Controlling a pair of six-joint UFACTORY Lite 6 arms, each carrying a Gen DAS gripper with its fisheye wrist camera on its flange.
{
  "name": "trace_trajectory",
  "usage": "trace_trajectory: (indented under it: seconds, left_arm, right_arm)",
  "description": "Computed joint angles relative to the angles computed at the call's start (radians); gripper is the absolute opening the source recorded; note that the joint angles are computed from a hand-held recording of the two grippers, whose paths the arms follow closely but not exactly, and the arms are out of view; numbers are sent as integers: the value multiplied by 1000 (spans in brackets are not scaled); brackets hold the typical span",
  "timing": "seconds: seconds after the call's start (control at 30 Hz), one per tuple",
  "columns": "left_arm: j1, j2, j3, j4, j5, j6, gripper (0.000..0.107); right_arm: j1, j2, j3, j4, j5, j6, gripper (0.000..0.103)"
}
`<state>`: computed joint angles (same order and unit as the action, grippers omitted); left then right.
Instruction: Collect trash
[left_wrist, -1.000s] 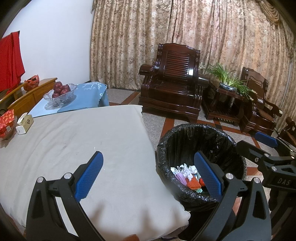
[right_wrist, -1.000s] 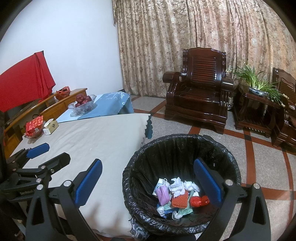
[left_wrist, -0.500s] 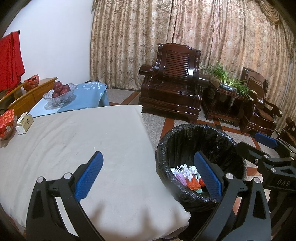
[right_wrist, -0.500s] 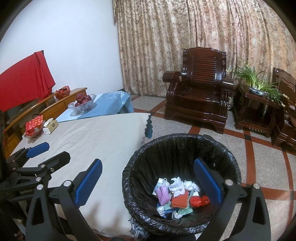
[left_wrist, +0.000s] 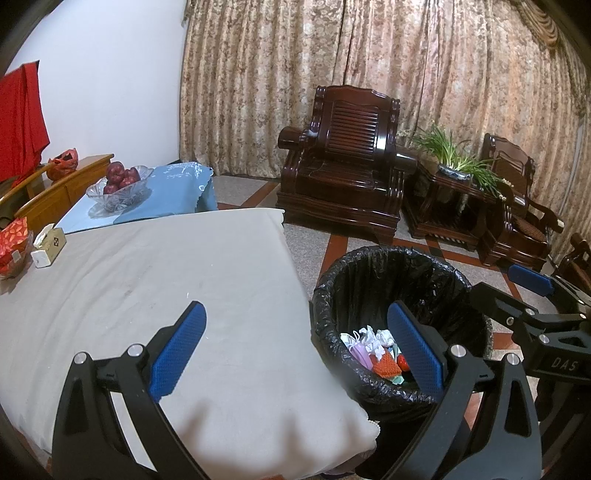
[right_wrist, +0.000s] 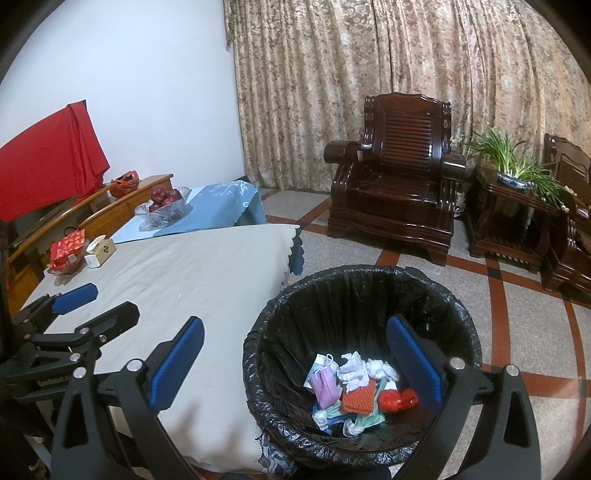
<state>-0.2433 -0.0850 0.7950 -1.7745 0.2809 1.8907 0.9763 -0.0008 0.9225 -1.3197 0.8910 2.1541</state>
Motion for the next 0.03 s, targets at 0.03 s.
trace_trajectory:
  seconds: [0.03]
  left_arm:
    - [-1, 0, 0, -5, -1, 4, 96]
  right_arm:
    - [0, 0, 0, 0, 0, 0, 97]
